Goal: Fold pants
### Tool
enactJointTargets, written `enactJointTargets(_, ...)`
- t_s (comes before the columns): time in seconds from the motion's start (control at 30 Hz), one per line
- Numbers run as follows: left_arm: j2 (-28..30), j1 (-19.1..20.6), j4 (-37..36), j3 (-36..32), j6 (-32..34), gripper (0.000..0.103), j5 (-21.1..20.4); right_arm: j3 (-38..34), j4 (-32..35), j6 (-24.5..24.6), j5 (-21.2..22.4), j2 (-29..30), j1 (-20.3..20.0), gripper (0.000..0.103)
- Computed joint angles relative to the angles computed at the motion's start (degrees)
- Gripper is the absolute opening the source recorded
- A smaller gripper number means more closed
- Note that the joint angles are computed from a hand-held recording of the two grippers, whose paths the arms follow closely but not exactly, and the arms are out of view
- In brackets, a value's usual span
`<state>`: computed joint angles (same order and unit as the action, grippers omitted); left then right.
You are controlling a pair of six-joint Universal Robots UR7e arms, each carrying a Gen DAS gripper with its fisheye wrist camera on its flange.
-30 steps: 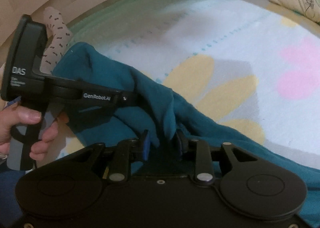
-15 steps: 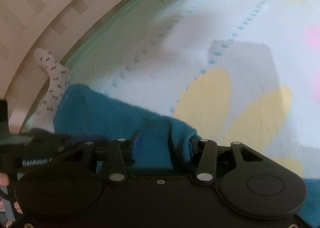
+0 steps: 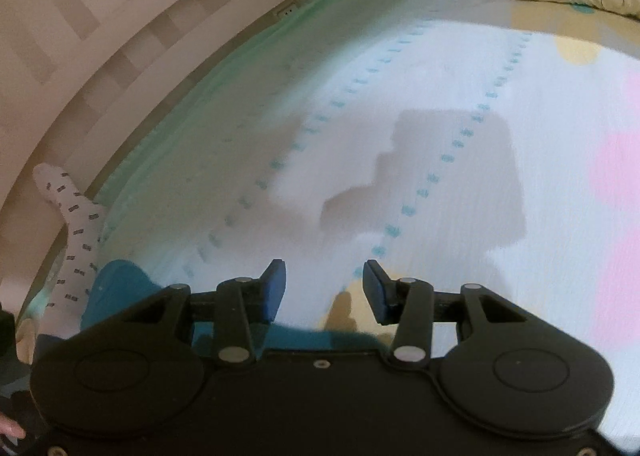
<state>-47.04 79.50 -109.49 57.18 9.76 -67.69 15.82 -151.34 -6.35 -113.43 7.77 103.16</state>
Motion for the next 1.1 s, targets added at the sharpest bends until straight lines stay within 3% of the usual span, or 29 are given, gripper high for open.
enactJointTargets(0.17,-0.24,0.01,-1.01,0.89,2.02,0.011,0.13,3.03,2.77,-0.27,-3.56,-2.44,0.36,0.053)
enactJointTargets(0.3,0.21,0.22,0.54,-0.33,2.66,0.011,-0.43,9.45,5.68,0.79,-7.08,-6.19,0.25,0.05)
enactJointTargets(0.4,0.95,0.33,2.01,-1.94,2.54,0.011,-0.88,16.11,6.43,2.39,-5.75,-9.67,-0.12,0.039)
enactJointTargets(0.47,1.28,0.3,2.21,-2.35,2.71,0.011,-0.85,18.83,8.05,3.4,-2.91,-11.3,-0.45,0.038)
enactJointTargets(0.7,0.95,0.07,1.71,-1.56,4.17,0.011,-0.21,11.4,10.07,-0.1,-6.62,-6.41,0.72,0.042)
enactJointTargets(0.83,1.07,0.26,1.77,-1.77,3.97,0.011,-0.85,8.66,10.69,1.87,-5.85,-5.05,0.4,0.042)
enactJointTargets(0.87,1.1,0.32,1.92,-1.9,3.85,0.011,-1.03,8.7,10.46,2.25,-5.39,-4.96,0.28,0.04)
enactJointTargets(0.9,1.24,0.39,2.24,-2.25,3.75,0.011,-1.23,9.18,9.38,1.61,-5.52,-4.92,0.41,0.018)
enactJointTargets(0.93,1.4,0.47,2.69,-2.69,3.76,0.011,-1.44,9.73,8.29,0.36,-5.78,-5.04,0.63,0.01)
enactJointTargets(1.03,2.08,0.62,4.51,-4.37,4.32,0.011,-1.67,10.95,2.62,-4.46,-8.0,-5.26,1.7,0.009)
enactJointTargets(1.1,2.64,0.55,5.94,-5.6,4.9,0.011,-1.47,7.57,-1.96,-8.7,-10.31,-3.1,2.43,0.009)
